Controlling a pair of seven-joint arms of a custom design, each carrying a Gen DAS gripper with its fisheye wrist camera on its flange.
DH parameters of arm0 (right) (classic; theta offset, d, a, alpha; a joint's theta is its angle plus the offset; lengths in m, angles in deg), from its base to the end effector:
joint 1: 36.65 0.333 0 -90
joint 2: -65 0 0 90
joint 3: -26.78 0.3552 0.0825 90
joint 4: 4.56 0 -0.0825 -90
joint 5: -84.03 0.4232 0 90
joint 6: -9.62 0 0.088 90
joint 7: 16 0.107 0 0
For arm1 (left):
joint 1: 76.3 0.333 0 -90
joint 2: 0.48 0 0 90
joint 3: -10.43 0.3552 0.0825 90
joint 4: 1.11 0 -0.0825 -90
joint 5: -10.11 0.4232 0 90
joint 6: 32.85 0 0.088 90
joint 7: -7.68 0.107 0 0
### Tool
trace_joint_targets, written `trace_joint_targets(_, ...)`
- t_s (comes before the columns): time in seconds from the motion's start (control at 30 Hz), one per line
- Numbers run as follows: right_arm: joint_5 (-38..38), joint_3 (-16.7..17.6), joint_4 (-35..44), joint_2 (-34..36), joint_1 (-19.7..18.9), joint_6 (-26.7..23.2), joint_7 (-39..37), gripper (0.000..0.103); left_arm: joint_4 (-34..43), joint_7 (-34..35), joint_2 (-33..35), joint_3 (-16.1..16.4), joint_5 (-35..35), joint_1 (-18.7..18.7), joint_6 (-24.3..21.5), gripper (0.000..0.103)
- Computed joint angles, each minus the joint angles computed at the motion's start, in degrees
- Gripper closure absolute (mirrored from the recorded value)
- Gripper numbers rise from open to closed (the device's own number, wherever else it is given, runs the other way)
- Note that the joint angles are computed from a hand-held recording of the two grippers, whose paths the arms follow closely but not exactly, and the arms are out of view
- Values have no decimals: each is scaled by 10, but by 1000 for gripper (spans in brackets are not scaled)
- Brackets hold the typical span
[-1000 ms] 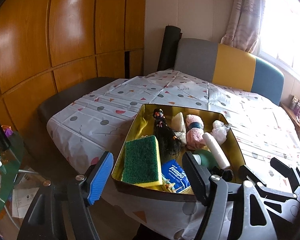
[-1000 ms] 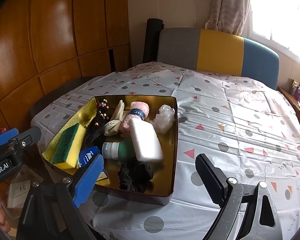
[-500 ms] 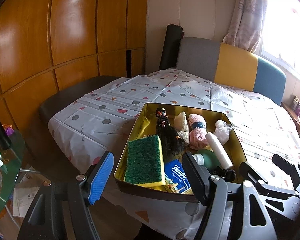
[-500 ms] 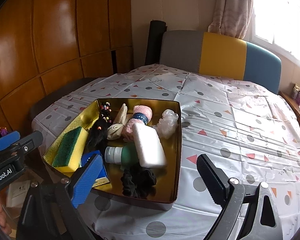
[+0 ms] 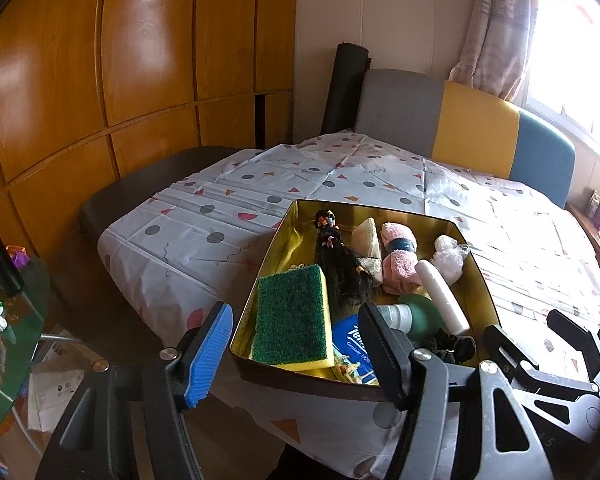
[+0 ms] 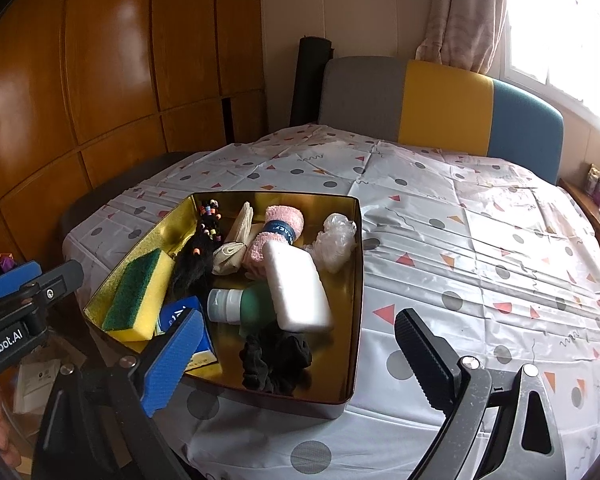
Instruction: Organize soft objects
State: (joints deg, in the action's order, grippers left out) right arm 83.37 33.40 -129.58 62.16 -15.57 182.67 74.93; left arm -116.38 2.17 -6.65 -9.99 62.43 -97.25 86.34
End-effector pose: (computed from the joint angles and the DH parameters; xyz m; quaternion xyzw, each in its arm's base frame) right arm 0.5352 0.2832 0.5368 -0.7722 0.4683 -0.2240 0.3663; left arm 0.4598 -0.3616 0.5605 -0.7877 0.4464 -0.2326 0.3553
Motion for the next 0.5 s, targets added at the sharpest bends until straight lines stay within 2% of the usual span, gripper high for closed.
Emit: trace_joint_targets(0.5, 2, 0, -2, -1, 1, 0, -3, 5, 1, 1, 0, 0, -1, -1, -1, 37)
